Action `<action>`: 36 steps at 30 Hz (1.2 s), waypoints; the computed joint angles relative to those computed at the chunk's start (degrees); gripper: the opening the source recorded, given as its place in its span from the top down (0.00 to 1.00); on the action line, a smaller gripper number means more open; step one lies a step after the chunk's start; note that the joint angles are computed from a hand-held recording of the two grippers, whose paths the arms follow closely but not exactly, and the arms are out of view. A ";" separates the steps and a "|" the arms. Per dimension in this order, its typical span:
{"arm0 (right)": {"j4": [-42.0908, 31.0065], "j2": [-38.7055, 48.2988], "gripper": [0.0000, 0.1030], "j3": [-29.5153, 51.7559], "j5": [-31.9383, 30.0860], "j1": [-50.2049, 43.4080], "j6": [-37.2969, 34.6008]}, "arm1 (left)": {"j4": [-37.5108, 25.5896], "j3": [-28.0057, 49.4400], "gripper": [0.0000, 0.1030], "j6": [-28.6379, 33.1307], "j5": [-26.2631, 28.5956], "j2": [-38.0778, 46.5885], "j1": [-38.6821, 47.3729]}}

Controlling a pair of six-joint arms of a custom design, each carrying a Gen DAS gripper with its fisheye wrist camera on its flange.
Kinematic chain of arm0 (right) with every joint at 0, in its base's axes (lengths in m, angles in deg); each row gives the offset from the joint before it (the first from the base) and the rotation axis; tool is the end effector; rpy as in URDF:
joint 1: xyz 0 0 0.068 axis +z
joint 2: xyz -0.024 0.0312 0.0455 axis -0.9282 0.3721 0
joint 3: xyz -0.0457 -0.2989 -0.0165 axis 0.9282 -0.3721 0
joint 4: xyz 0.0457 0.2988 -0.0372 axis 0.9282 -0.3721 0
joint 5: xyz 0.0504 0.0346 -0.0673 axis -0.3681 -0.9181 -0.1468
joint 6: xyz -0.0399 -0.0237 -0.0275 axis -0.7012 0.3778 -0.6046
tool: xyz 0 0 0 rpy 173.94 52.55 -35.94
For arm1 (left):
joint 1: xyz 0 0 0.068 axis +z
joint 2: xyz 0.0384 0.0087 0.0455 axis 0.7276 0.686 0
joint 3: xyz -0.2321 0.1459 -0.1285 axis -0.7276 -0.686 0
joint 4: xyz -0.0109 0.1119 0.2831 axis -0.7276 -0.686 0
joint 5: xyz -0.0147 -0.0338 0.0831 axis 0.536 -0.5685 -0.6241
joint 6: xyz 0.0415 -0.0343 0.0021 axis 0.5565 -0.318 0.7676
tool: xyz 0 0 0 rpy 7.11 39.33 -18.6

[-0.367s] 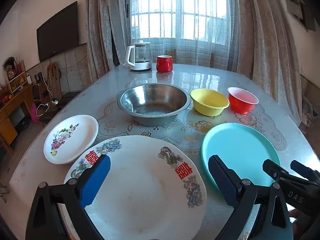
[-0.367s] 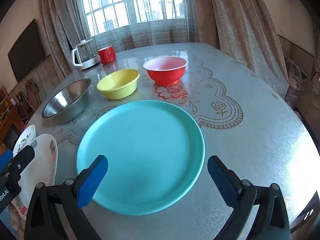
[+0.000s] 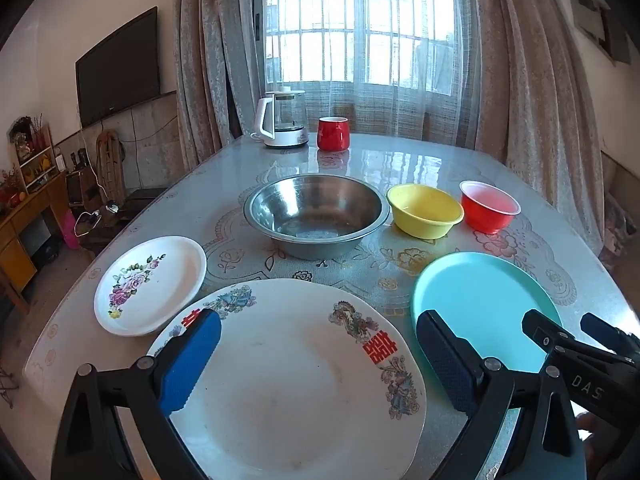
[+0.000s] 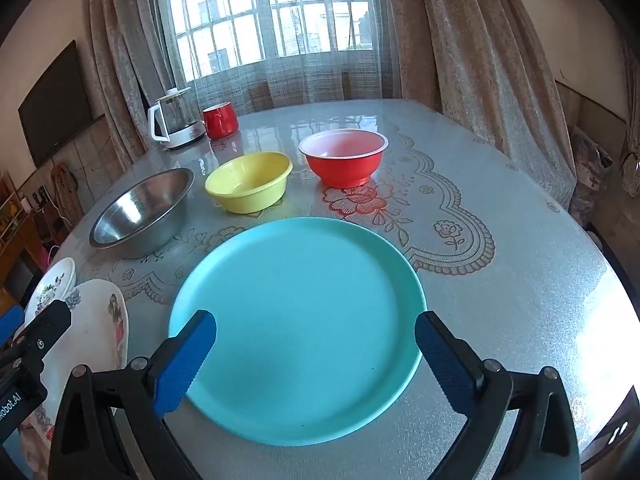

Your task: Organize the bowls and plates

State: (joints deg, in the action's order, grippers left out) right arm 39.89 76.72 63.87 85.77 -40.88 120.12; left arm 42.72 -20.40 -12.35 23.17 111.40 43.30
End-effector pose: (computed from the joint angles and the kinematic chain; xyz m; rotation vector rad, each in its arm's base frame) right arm 0.2537 0.1086 0.2100 0.5827 2.2467 -0.1216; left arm 0.3526 -0.0284 0.2186 0.3640 2.1869 -0.1830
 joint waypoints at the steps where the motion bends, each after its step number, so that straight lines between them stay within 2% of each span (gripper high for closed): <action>1: 0.53 0.29 0.01 0.20 -0.25 -0.61 -0.85 | 0.05 -0.07 0.04 0.22 0.20 -0.10 0.08; 6: 5.75 3.30 0.01 1.23 -3.91 -6.49 -6.95 | 0.49 -0.33 0.04 0.68 0.70 -0.47 0.15; 36: 7.27 3.27 0.01 1.18 -2.67 -5.71 -7.85 | 0.31 -0.42 0.04 0.85 0.71 -0.85 -0.24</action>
